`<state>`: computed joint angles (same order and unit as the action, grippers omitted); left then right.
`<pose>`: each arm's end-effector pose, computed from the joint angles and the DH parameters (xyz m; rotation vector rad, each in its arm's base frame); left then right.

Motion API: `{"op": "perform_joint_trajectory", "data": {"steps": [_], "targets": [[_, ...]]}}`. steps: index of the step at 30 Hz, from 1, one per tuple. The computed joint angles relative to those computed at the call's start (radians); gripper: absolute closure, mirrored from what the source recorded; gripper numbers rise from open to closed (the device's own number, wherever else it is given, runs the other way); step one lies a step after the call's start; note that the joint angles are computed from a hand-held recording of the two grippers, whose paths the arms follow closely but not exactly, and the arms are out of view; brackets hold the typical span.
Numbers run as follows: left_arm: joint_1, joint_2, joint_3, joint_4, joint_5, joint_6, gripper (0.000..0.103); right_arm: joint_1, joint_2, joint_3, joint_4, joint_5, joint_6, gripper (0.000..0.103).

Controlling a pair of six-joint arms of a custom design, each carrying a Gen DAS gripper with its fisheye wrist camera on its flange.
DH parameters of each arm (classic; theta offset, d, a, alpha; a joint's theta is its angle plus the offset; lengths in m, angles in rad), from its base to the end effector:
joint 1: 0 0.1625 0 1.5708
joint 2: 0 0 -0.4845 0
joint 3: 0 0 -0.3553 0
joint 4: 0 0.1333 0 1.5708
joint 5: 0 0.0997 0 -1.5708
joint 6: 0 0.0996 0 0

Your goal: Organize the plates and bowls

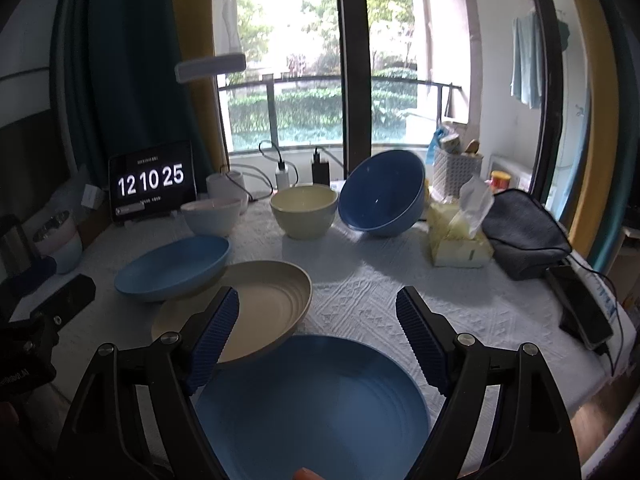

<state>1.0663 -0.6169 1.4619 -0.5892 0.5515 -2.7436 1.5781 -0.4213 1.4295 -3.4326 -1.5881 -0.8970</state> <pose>-0.1263 -0.6800 0.0674 0.0852 1.9406 -1.4282 0.1372 -0.7712 0.0698 1.1115 -2.3115 1.0433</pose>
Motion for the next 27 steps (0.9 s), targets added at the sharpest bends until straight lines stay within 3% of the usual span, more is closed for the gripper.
{"op": "perform_joint_trajectory", "data": {"steps": [9, 12, 23, 27], "targets": [[0.069, 0.079, -0.191, 0.32, 0.027, -0.216, 0.001, 0.018, 0.072, -0.16, 0.178, -0.062, 0.023, 0.026], [0.087, 0.104, -0.25, 0.414, 0.036, -0.272, 0.01, 0.022, 0.101, -0.219, 0.235, -0.094, 0.036, 0.035], [0.124, 0.189, -0.447, 0.71, 0.062, -0.434, 0.031, 0.024, 0.162, -0.363, 0.406, -0.136, 0.074, 0.046], [0.137, 0.222, -0.52, 0.827, 0.095, -0.494, 0.038, 0.023, 0.179, -0.401, 0.451, -0.151, 0.087, 0.055]]}}
